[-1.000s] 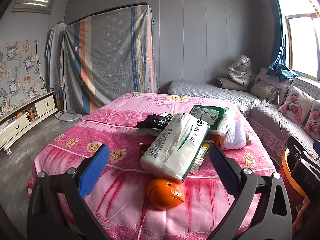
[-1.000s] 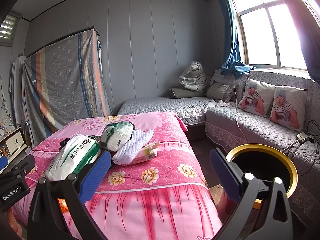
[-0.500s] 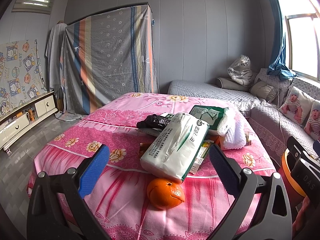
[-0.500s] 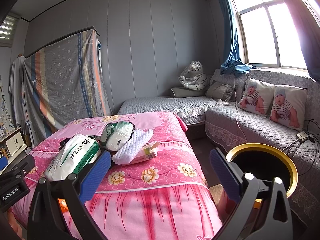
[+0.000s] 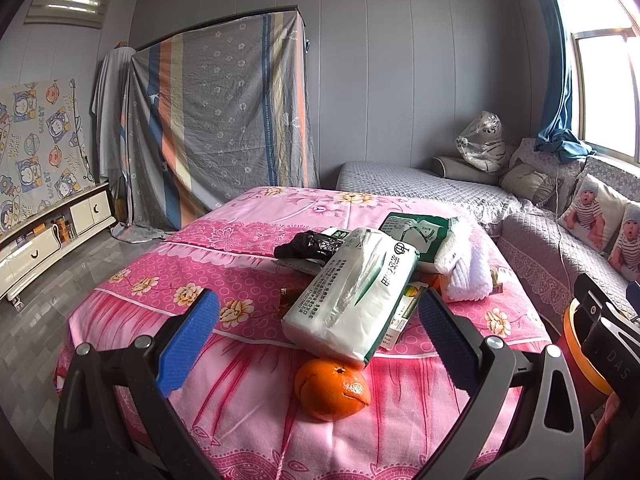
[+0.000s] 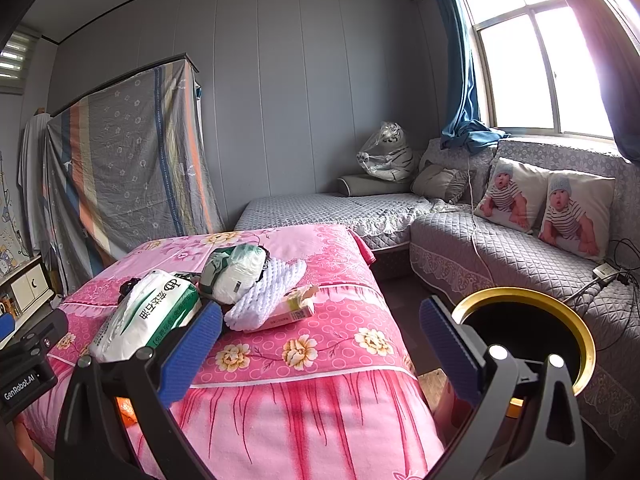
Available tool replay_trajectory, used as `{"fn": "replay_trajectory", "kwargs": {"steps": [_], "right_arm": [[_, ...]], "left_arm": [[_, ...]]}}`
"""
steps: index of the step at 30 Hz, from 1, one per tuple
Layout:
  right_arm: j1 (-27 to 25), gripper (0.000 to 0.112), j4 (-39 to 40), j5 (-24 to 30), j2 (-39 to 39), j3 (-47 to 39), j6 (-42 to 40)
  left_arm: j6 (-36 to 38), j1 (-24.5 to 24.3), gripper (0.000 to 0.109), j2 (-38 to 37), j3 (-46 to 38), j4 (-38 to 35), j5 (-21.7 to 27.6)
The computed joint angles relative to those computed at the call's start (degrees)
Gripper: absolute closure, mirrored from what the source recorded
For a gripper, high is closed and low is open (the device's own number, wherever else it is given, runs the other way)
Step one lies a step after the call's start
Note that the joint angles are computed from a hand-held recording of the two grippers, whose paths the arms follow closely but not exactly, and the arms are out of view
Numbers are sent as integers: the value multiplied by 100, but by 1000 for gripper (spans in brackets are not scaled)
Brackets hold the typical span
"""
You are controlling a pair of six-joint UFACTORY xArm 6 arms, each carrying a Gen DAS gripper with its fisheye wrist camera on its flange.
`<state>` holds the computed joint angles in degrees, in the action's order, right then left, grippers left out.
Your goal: Collect trash
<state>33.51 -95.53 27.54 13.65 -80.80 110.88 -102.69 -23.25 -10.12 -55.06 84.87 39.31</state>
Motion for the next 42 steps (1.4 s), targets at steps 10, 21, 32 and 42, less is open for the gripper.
{"fn": "replay_trajectory", "kwargs": {"steps": [10, 21, 32, 42], "right_arm": [[-6, 16, 23, -3, -2, -4, -9], [-5, 16, 8, 13, -1, -17, 8], [-12, 16, 50, 60, -25, -39, 19], [-66, 16, -63, 159, -75, 42, 345]], "left_arm": [[17, -5, 14, 0, -25, -6, 16], [40, -10, 14, -30, -18, -22, 13], [-17, 58, 14, -125, 73, 80, -228], [-776, 914, 13, 130, -50, 1012, -2610]]}}
